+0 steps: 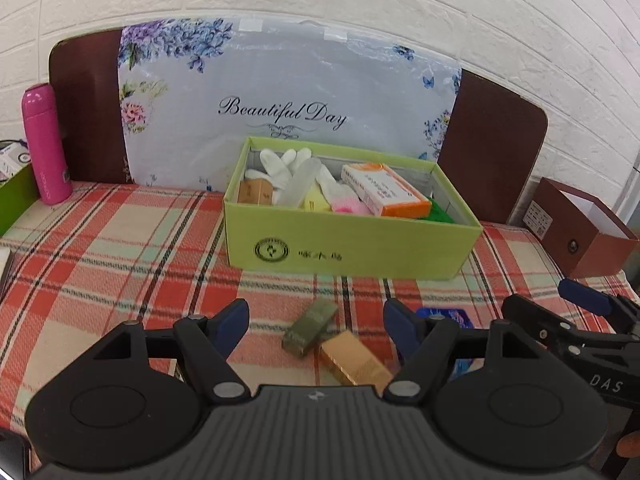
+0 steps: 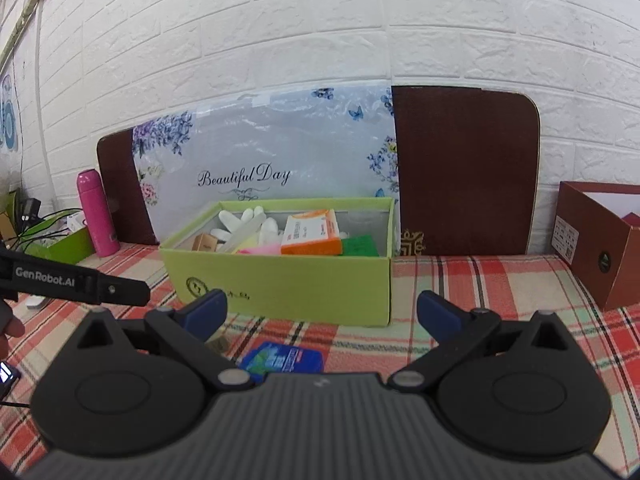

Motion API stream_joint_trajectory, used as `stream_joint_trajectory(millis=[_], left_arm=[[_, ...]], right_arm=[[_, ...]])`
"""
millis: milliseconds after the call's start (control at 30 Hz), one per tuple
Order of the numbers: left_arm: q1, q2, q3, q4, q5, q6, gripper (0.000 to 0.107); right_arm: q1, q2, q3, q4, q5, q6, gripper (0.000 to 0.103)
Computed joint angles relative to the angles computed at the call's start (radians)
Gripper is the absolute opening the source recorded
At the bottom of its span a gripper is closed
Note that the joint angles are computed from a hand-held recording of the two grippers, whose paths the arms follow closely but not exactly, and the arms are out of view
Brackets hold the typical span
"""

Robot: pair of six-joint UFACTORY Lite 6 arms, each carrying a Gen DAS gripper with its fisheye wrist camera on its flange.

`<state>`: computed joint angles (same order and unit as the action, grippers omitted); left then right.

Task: Organize objects
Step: 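Withdraw both tools toward the olive box and tan box, then grasp the olive-green small box with the left tool while the right tool grasps the tan box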

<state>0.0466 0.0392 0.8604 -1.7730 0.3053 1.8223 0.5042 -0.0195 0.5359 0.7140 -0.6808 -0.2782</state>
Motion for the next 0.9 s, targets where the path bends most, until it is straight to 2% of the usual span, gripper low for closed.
stream_joint_trajectory(millis=[267,433,500,733,900], left_arm=[[0.108,-0.078,-0.212,-0.039,0.117,0.097,0.077],[0.155,-0.063,-0.281,-0.076,0.168,0.17,0.077],[0.166,-0.058,-0.288,-0.085,0.165,0.188,0.077],[0.177,-0.038,-0.262,-0.115,0.121,0.206,0.077],[0.17,-0.015,-0.246,-0.12,0.094,0.207,0.077]], right_arm=[[0.179,0.032,-0.122,0.121,-0.074,0.072,0.103],[0.274,0.115,-0.146,0.105,-0.105,0.185,0.103],[0.287,0.154,-0.129,0.074,-0.108,0.208,0.098],[0.258,0.29,0.019,-0.039,-0.066,0.182,0.064],[0.233,0.376,0.131,-0.063,-0.037,0.135,0.06]])
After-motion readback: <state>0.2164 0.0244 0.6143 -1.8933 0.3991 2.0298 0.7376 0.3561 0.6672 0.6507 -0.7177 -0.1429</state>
